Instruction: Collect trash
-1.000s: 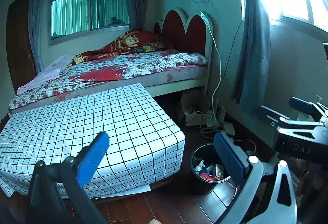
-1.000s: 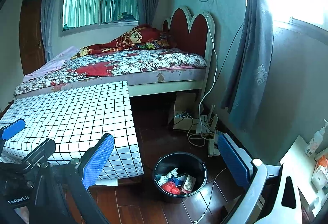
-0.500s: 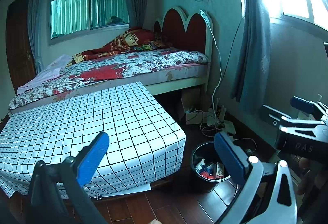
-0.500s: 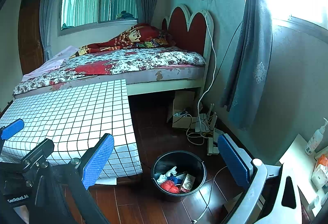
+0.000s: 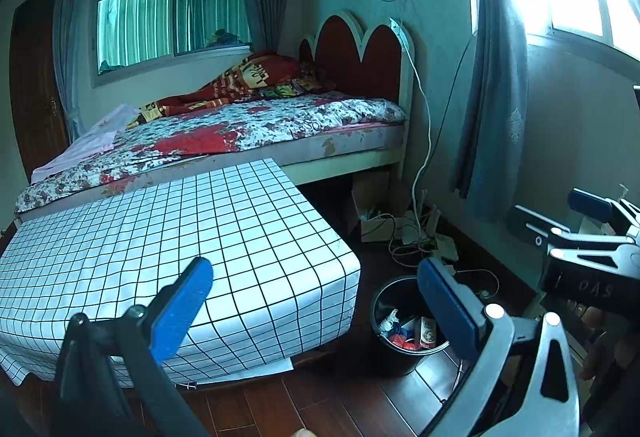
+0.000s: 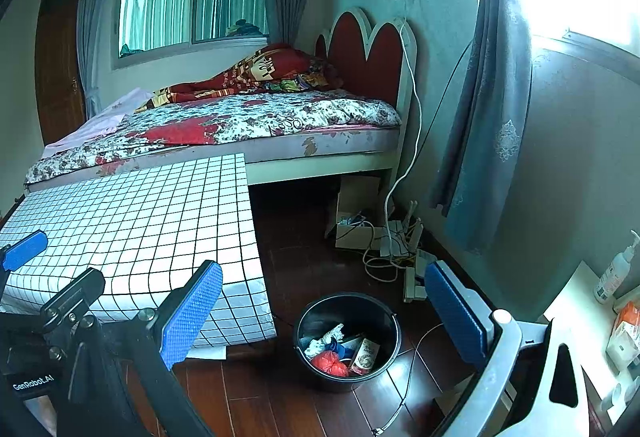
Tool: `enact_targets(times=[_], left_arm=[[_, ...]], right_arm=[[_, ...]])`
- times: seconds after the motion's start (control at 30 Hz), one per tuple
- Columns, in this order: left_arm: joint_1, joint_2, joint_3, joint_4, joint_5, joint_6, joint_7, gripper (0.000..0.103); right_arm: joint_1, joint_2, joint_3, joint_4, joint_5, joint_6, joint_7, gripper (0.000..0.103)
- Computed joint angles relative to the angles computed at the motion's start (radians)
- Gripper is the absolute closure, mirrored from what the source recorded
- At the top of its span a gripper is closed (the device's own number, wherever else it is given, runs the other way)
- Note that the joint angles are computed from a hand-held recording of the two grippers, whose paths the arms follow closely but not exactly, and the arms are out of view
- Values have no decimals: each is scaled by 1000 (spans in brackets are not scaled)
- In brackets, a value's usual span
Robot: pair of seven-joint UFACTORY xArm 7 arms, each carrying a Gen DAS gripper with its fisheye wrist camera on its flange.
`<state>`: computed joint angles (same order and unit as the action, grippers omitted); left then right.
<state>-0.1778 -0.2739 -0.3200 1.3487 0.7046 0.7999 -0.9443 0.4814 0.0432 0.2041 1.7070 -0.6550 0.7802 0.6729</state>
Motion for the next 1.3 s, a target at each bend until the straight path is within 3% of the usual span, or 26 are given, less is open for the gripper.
enact_targets(times=[1.3], left_arm=[[-11, 9, 11, 0, 1, -15, 12, 1]], right_arm=[[-10, -10, 2, -21, 17, 1, -3, 1]])
